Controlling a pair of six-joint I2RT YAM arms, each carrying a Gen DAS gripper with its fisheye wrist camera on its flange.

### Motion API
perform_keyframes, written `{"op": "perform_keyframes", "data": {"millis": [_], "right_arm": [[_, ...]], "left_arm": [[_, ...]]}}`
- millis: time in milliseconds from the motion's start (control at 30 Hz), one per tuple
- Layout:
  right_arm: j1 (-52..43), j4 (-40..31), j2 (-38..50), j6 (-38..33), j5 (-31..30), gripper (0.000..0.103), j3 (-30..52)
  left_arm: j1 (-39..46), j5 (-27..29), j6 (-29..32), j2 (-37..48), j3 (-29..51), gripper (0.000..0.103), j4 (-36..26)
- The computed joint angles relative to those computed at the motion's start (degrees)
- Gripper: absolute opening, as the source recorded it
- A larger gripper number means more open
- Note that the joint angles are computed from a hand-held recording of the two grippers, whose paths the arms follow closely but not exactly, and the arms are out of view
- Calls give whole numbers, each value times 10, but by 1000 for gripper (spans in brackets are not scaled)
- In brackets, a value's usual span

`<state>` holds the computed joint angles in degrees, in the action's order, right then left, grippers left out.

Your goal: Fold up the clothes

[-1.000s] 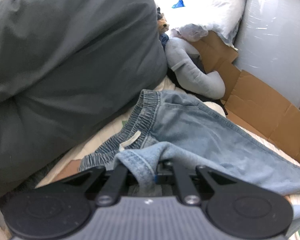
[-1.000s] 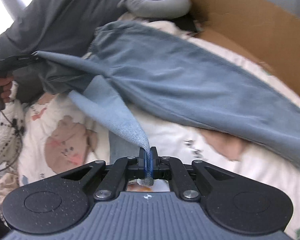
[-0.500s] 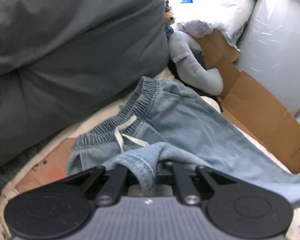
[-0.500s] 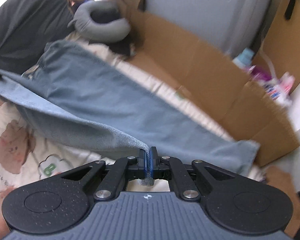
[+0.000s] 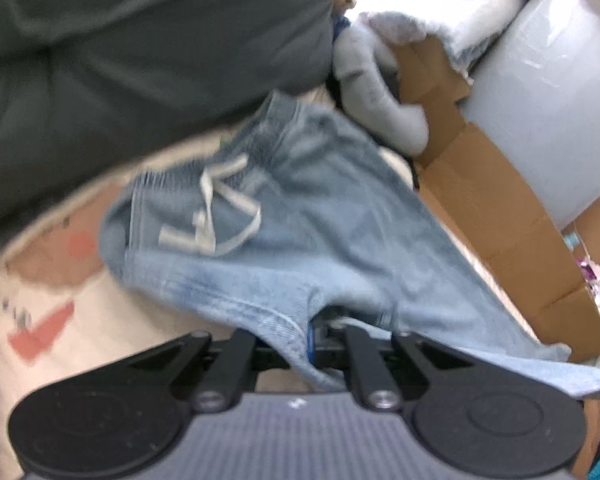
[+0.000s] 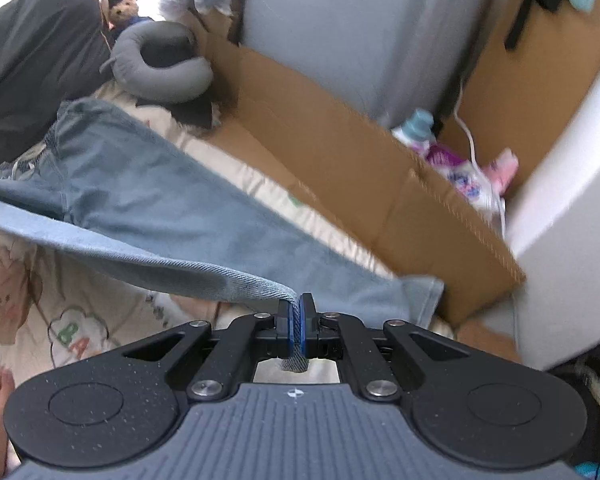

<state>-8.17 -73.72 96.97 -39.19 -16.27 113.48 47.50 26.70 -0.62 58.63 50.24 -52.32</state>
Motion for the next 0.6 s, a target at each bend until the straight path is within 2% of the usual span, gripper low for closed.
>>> {"op": "perform_keyframes", "data": {"millis": [133,267,433,600], "right_arm": [[-37,4,-55,-21,-1,0,-99],[-85,5,-106,-43,-2,0,-199],[-159,7,-157,-87,1,0,-300],[-237,-4,-189,-150,4,0,-359]], "left_arm": [[19,-1,34,-22,-41,6,-41],[17,-15,55,-50,-83,5,-54],[-25,-38,46,-77,-119,5,-61],[-51,-48,32,-85,-150,5,-44]]}}
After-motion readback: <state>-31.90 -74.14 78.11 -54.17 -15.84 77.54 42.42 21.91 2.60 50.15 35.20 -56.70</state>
